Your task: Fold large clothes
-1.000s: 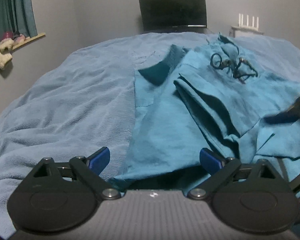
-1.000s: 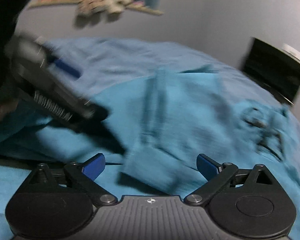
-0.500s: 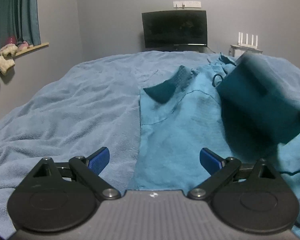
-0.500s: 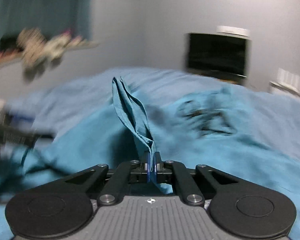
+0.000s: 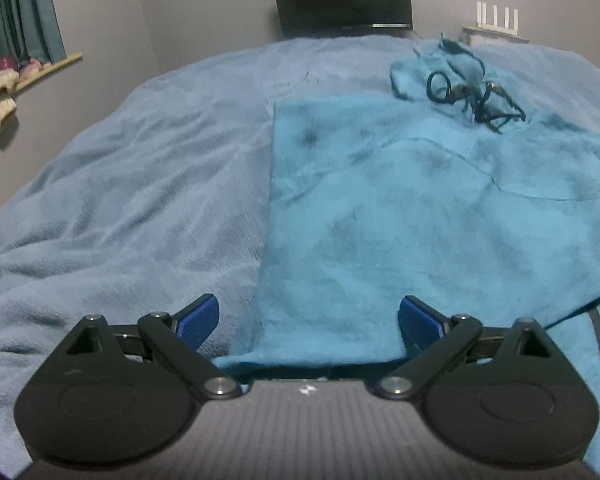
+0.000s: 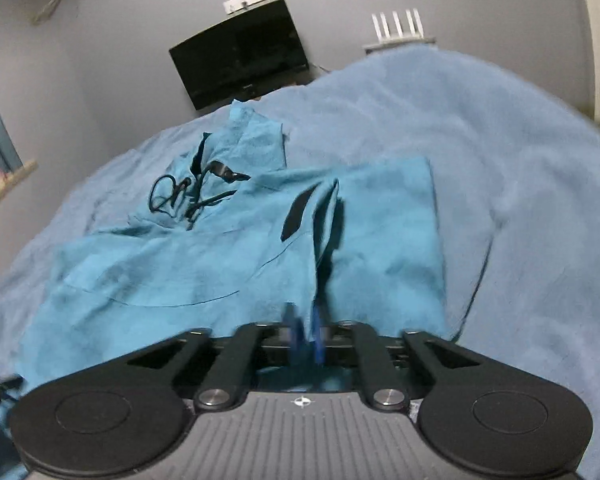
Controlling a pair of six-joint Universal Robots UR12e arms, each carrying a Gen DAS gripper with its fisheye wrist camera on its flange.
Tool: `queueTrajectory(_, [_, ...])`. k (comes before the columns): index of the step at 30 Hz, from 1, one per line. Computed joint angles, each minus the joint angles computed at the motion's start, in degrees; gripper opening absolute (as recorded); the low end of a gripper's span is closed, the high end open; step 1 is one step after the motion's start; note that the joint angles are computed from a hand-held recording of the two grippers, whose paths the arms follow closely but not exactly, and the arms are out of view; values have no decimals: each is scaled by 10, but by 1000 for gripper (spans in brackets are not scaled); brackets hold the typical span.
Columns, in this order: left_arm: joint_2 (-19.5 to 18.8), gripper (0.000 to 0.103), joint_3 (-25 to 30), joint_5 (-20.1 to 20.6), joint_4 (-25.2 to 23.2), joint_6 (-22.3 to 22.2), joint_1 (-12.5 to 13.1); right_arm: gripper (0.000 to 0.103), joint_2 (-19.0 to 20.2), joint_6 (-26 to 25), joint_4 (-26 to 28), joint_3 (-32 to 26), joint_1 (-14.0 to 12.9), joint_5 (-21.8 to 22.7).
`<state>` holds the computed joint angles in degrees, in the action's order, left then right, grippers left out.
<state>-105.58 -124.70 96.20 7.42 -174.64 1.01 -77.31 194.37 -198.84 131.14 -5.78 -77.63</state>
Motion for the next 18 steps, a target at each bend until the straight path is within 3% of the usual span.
queueTrajectory(1, [-1,98,2,-5,-8,-2,1,51,4,16,-3,-1,-3,11])
queueTrajectory(2, [-3,98,4,-9,-18,-3,3,62,11,33,-11,-1,-4,26])
queueTrajectory(3, [-4,98,6,-10,-30,-4,4,62,20,43,-19,-4,-3,40])
queueTrajectory(4, [-4,98,9,-9,-41,-6,4,50,25,44,-17,-6,-5,54])
queueTrajectory(5, [-5,98,10,-9,-47,-8,4,26,25,40,-22,1,-4,49])
queueTrajectory(6, [-5,98,11,-10,-52,-11,4,15,23,31,-24,3,-2,37])
queueTrajectory(8, [-3,98,10,-19,-55,-16,7,6,21,21,-41,4,4,12])
queueTrajectory(11, [2,98,7,-32,-57,-12,9,8,6,35,-32,6,9,-57])
queueTrajectory(12, [4,98,6,-33,-58,-5,8,9,0,39,-11,4,8,-60])
queueTrajectory(14, [7,98,4,-14,-58,10,0,27,-10,31,17,6,2,-51])
queueTrajectory(15, [10,98,2,-7,-56,17,-4,33,-15,25,16,9,3,-55])
queueTrajectory(16, [13,98,0,-4,-55,21,-7,46,-19,15,14,12,4,-60])
queueTrajectory(17, [17,98,-2,-4,-54,25,-9,53,-26,1,13,17,6,-66])
queueTrajectory(18, [21,98,-5,-5,-53,29,-10,53,-34,-14,12,22,7,-69])
